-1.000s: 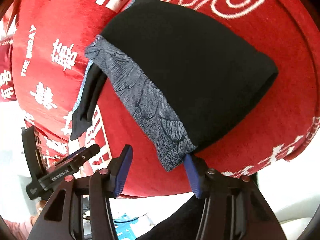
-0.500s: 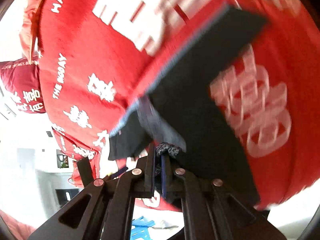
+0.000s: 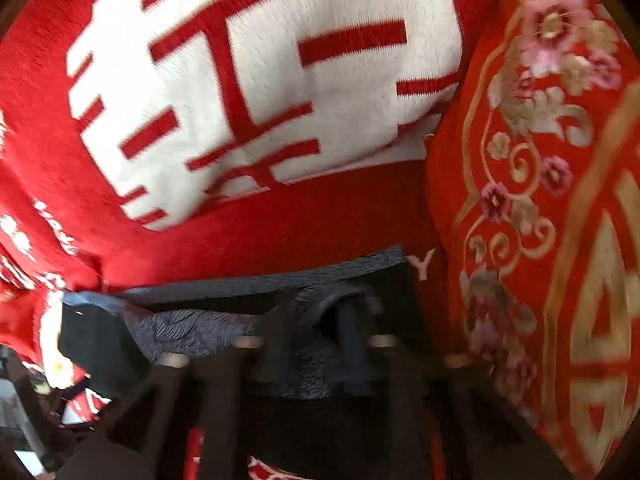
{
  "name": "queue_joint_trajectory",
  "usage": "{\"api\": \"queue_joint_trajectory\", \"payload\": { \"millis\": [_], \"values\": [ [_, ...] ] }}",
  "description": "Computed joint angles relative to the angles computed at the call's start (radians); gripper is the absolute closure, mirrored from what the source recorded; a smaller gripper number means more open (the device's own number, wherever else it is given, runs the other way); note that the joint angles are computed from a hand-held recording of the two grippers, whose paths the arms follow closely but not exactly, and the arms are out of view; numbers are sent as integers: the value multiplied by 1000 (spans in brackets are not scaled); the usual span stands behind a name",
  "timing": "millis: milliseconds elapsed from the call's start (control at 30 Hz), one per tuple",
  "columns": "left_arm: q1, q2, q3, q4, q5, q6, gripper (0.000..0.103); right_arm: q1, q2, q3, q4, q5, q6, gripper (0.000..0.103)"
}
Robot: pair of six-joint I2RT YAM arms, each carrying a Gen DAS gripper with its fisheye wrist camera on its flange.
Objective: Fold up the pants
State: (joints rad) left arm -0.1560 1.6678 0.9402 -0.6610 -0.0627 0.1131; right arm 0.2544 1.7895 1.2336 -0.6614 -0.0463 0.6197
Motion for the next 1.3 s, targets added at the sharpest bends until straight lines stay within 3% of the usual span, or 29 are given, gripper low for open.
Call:
{"api": "queue_joint_trajectory", "payload": {
  "millis": [33, 67, 200, 233, 300, 367, 500, 533, 600, 700, 833, 867, 967, 1133, 1300],
  "values": [
    [-11, 16, 13, 5, -5, -7, 15, 2, -5, -4, 6, 18, -11, 22],
    [-26, 38, 31, 12, -11, -16, 15, 2, -16, -13, 20, 30, -20, 19],
    [-70, 126, 106, 35, -22, -40, 15, -3, -72, -38, 24, 37, -33, 20],
    [-83, 157, 129, 40, -25, -47, 15, -2, -91, -63, 40, 20, -24, 22],
    [-109, 230, 180, 44, -28, -69, 15, 0, -58, -54, 37, 18, -32, 44],
    [-138, 295, 217, 59, -31, -86, 15, 10, 28, -42, 15, -2, -38, 57],
    [-175, 397, 269, 115, -64, -128, 15, 3, 161, -34, 50, 7, -34, 70],
    [-173, 409, 281, 125, -58, -142, 15, -1, 179, -33, 76, 26, -40, 70],
    [-173, 443, 319, 125, -75, -167, 2, -7, 199, -6, 98, 65, -49, 70],
    [-166, 465, 342, 150, -72, -171, 2, -37, 258, 66, 82, 65, -57, 70],
    [-161, 493, 431, 79, -79, -184, 2, -57, 286, 147, 27, 56, -73, 67],
    [-161, 473, 426, 85, -77, -183, 2, -53, 251, 125, 33, 51, -66, 65],
    [-168, 417, 412, 79, -41, -155, 2, -41, 75, -34, 88, 3, 10, 40],
    [-222, 356, 351, 76, -17, -140, 2, 37, -260, -398, 163, -64, 300, 39],
    [-283, 356, 297, 95, -23, -153, 2, 39, -319, -550, 254, -29, 463, 39]
  ]
}}
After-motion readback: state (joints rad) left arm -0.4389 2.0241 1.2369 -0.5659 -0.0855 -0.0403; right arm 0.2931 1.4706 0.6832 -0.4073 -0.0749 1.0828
